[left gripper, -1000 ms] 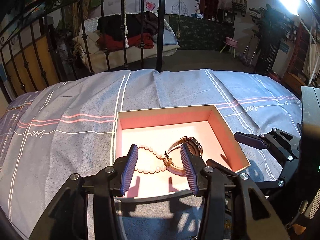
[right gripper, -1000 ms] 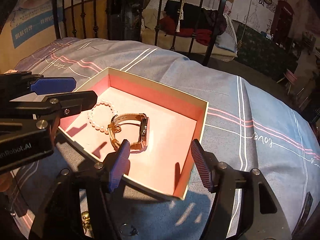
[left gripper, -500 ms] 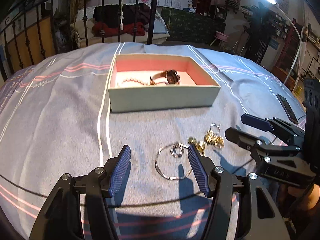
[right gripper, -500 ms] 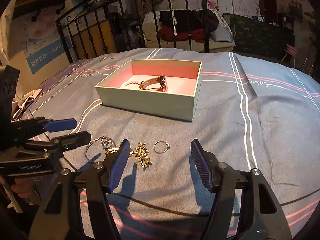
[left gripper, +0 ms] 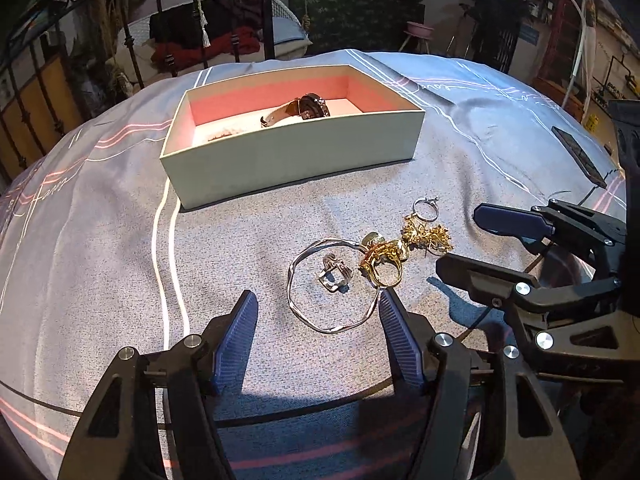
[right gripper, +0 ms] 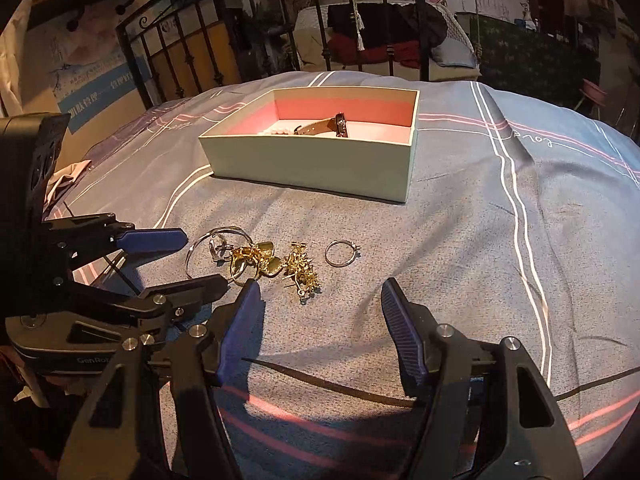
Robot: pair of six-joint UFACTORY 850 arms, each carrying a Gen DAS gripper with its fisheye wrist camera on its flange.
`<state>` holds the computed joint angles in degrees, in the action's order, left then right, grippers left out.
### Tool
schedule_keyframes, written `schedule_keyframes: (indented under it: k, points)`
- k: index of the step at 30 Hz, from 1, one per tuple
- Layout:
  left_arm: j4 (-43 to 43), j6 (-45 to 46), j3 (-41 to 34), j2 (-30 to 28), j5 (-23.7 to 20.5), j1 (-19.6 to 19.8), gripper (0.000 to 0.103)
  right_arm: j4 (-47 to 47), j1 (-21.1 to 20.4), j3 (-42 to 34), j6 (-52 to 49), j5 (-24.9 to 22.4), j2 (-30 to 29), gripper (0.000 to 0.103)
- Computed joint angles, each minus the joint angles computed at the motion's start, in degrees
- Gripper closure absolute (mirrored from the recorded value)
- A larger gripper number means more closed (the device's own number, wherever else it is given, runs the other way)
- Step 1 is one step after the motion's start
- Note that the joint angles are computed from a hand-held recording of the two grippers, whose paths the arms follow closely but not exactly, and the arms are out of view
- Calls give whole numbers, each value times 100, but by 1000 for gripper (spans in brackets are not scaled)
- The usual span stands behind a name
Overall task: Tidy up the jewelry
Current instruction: 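Move both tools back to the remaining jewelry beside the box, then close the right tool on the gold chain while the left tool grips the thin bangle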
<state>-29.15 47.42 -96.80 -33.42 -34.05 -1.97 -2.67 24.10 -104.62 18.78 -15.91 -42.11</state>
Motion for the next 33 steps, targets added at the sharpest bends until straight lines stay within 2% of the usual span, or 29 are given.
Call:
schedule_keyframes:
  k: [3,10,12,14,15,18,19,22,24,26,33]
  points:
    - [-185,196,-9,-8,-114,32,40,99,-18,23,-62,33,1,40]
    - [-118,129,-180,-173,-53,-31,38,223,-26,1,-235,3,-17,40]
    - [-191,198,-189,-183,-42,-22,44,193,-19,-26,-279,-34,-32,39]
    - [-276,285,-186,-175,-38,-5,55,219,-16,-82,-359,-80,-63,41]
    - [-324,305,-211,-188,-90,12,55,285,-15,-114,-460,-107,-82,42]
    - [-473,339,-248,-203,-170,47,55,325,-6,-264,-602,-218,-167,51]
    - [-547,355,-249,-200,-191,60,55,480,-10,-318,-800,-257,-201,59]
    - [-660,286,-312,-217,-321,104,55,548,7,-512,-1017,-395,-318,62]
    - [-666,231,-316,-201,-318,119,55,687,11,-563,-1222,-433,-347,70]
    - [-706,246,-309,-171,-322,138,55,688,20,-587,-1272,-481,-365,82]
    - [-985,466,-246,-51,-317,167,55,449,50,-450,-1068,-358,-274,82]
